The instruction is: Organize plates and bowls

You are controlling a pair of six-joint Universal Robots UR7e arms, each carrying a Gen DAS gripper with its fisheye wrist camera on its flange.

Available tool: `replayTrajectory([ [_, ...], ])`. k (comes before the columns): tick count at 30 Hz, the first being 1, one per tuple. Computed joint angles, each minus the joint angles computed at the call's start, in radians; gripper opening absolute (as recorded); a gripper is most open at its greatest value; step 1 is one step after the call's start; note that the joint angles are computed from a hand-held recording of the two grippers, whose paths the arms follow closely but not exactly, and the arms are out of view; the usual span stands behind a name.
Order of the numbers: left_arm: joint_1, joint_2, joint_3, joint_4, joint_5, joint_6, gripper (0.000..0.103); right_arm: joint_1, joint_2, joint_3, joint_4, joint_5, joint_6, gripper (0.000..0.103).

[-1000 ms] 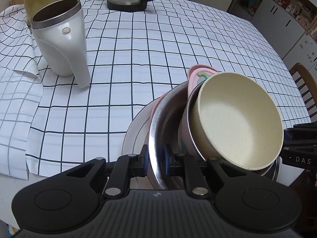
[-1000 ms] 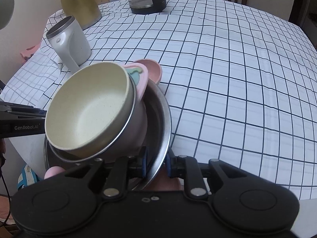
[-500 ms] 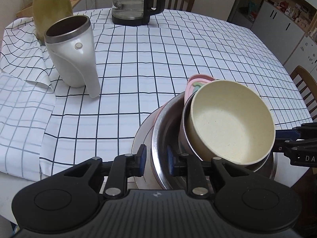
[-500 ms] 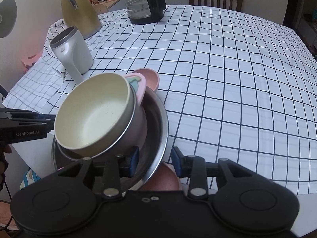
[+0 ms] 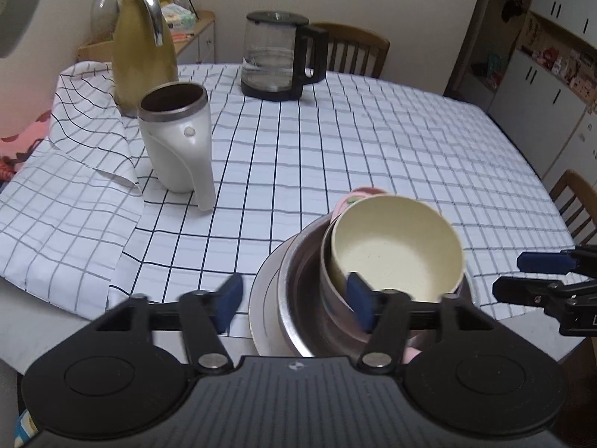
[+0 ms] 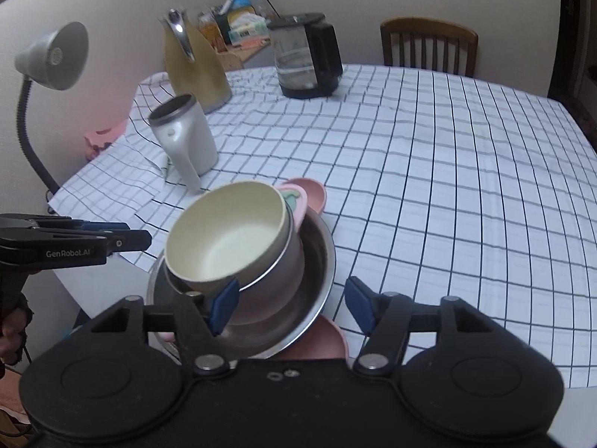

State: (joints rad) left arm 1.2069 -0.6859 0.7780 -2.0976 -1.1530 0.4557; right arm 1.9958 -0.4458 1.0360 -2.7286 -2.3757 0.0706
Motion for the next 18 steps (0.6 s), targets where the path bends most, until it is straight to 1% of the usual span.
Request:
replayTrajectory([
  [3, -0.018, -0.045, 0.086, -0.08, 0.019, 0.004, 0.067, 0.007, -0.018, 0.035, -0.057, 0.012, -0.04, 0.069],
  [5, -0.027, -0.07, 0.131, -0.111, 0.023, -0.011, 0.069, 0.011, -0.03, 0.059, -0.096, 0.022, -0.065, 0.072],
  [7, -0.036, -0.096, 0.176, -0.143, 0.023, -0.021, 0.076, 0.016, -0.039, 0.078, -0.136, 0.024, -0.093, 0.079],
  [11, -0.056, -0.151, 0.277, -0.221, 0.023, -0.02, 0.081, 0.029, -0.056, 0.115, -0.218, 0.03, -0.157, 0.085],
  [13, -0.064, -0.174, 0.316, -0.239, 0.03, -0.03, 0.087, 0.036, -0.062, 0.134, -0.266, 0.029, -0.189, 0.094],
  [14, -0.067, -0.185, 0.334, -0.248, 0.029, -0.037, 0.089, 0.039, -0.066, 0.145, -0.293, 0.033, -0.203, 0.095],
  [18, -0.076, -0.228, 0.415, -0.316, 0.038, -0.067, 0.09, 0.05, -0.076, 0.18, -0.376, 0.028, -0.241, 0.101],
])
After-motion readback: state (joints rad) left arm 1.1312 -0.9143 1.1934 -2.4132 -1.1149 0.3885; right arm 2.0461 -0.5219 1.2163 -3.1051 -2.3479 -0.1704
